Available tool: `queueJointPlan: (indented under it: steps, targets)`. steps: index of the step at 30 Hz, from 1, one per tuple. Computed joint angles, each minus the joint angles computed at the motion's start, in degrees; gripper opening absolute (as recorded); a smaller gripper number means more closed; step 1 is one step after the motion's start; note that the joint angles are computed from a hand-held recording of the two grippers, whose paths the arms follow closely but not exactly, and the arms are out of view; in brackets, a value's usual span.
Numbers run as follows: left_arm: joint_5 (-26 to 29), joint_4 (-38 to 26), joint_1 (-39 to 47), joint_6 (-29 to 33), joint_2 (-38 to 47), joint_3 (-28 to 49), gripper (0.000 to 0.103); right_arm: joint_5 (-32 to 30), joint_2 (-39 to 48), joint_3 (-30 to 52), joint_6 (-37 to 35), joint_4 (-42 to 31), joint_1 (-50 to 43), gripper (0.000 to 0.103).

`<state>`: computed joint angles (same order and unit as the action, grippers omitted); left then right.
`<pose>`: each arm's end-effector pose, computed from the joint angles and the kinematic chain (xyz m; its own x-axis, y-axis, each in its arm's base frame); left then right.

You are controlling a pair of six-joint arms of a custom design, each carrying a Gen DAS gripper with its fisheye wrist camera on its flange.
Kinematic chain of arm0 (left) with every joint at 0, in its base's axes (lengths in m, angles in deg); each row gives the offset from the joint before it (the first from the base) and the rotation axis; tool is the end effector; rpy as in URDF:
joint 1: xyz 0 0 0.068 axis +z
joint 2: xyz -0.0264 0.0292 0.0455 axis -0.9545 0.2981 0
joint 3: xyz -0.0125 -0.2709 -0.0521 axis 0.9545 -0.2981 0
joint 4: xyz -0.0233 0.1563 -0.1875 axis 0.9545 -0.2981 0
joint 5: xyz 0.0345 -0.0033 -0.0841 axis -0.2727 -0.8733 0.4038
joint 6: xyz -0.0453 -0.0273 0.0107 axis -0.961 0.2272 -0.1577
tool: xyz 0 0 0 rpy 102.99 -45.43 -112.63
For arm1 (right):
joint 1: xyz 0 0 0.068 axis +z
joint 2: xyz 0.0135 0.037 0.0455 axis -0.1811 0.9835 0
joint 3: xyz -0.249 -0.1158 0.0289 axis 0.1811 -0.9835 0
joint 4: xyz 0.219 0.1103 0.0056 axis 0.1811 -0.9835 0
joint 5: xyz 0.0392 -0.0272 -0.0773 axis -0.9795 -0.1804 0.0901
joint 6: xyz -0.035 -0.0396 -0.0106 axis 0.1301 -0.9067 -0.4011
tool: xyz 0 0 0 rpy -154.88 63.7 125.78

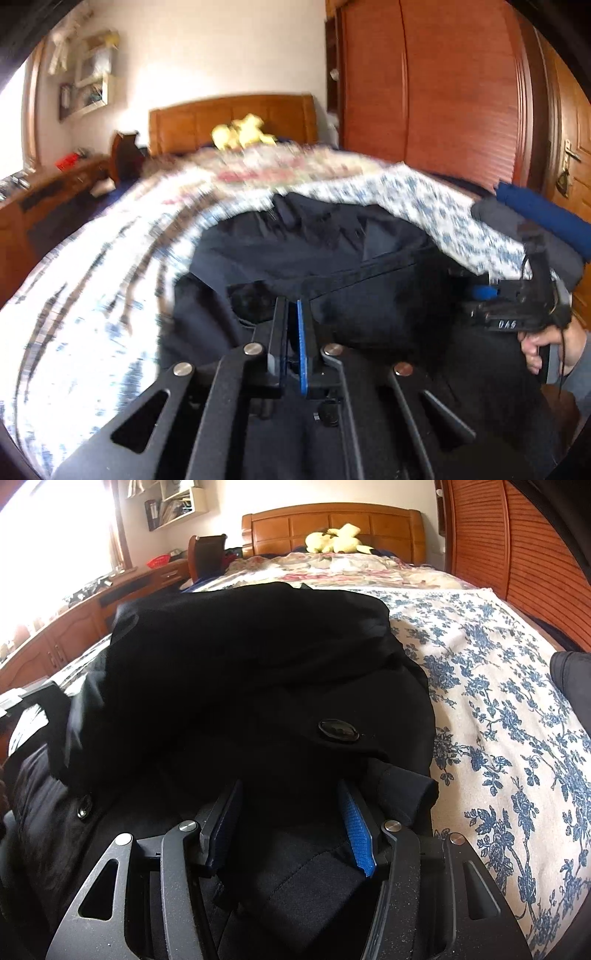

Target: Fold large clothes

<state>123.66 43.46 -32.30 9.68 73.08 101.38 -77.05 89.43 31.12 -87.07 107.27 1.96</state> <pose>0.1547 0.0991 0.1847 -0.4757 0.0954 -0.8744 0.2012 0.9795 -0.0026 0.2427 0.0603 0.1037 -0.6846 -0.2080 -0.6986 -0.3773 0.9211 0.0955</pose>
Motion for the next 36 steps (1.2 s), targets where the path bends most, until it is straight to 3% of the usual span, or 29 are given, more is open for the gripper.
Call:
queueJointPlan:
  steps: [6,12,21,24,31,36]
  targets:
    - [4.5,-8.6,10.7,7.6,-3.3,2.6,0.002,0.1,0.0,-0.1,0.1,0.1,0.1,0.054]
    - [0.9,-6.5,13.2,13.0,2.2,0.9,0.005,-0.1,0.2,0.0,-0.1,0.3,-0.1,0.054]
    - [5.1,-11.2,22.1,22.3,10.4,3.1,0.009,0.0,0.2,0.1,-0.2,0.1,-0.1,0.055]
    - [7.0,-14.7,26.3,27.2,13.1,5.2,0.011,1.4,-1.3,1.5,-0.8,-3.9,0.6,0.055]
    - [9.0,-19.8,32.5,34.4,19.5,10.2,0.036,4.3,-8.2,6.3,1.3,-12.0,7.4,0.055]
    - [9.9,-22.1,34.8,36.8,23.0,13.3,0.044,5.2,-3.7,17.1,3.5,-16.3,14.6,0.055]
